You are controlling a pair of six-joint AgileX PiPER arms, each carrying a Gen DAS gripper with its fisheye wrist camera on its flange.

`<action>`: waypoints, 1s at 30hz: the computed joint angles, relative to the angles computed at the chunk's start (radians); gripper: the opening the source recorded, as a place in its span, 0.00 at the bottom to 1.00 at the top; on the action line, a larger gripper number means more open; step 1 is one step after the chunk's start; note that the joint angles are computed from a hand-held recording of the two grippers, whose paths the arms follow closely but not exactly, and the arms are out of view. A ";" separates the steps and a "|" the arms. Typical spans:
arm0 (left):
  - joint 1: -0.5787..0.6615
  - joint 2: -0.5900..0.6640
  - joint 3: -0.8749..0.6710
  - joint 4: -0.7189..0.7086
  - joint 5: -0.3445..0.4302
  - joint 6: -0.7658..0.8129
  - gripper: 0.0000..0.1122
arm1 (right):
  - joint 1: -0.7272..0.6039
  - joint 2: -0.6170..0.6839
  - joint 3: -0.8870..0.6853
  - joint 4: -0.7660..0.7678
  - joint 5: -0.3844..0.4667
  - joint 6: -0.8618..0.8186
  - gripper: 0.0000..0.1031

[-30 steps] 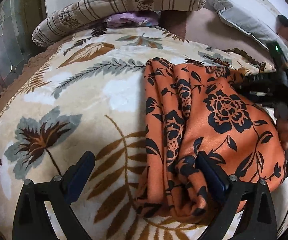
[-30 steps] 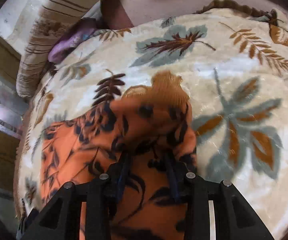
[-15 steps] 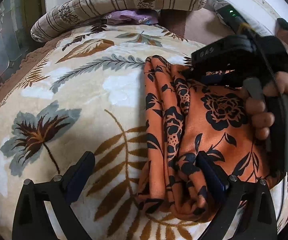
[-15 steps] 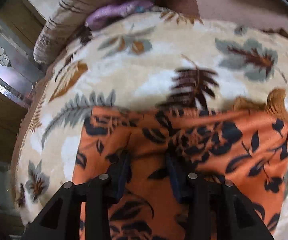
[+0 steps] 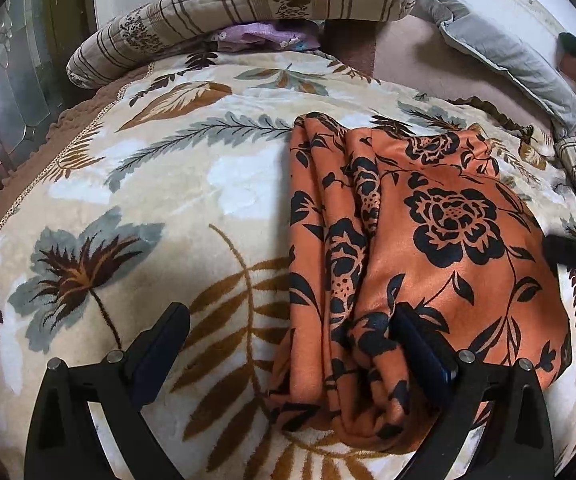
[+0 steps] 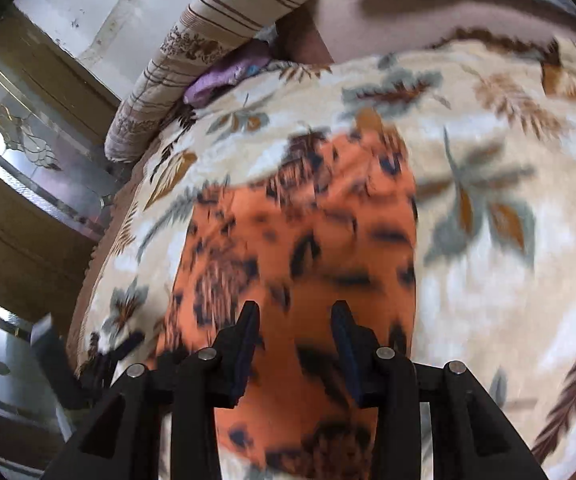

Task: Fold small clothes

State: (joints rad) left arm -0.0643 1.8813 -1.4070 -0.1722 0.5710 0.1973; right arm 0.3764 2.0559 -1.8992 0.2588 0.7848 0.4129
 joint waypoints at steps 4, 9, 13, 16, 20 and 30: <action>-0.019 -0.015 0.026 0.059 -0.043 -0.046 0.90 | 0.029 -0.014 0.067 -0.049 -0.057 0.028 0.40; -0.026 -0.035 0.046 0.096 -0.063 -0.069 0.90 | -0.014 -0.104 0.169 0.075 -0.099 -0.059 0.51; -0.030 -0.031 0.039 0.108 -0.061 -0.083 0.90 | -0.056 -0.179 0.289 0.169 -0.175 -0.138 0.57; -0.044 -0.034 0.047 0.152 -0.075 -0.118 0.90 | -0.091 -0.197 0.344 0.268 -0.225 -0.214 0.61; -0.052 -0.032 0.045 0.171 -0.080 -0.131 0.90 | -0.135 -0.179 0.384 0.418 -0.244 -0.323 0.65; -0.051 -0.023 0.028 0.155 -0.069 -0.118 0.90 | -0.190 -0.046 0.330 0.689 -0.194 -0.509 0.65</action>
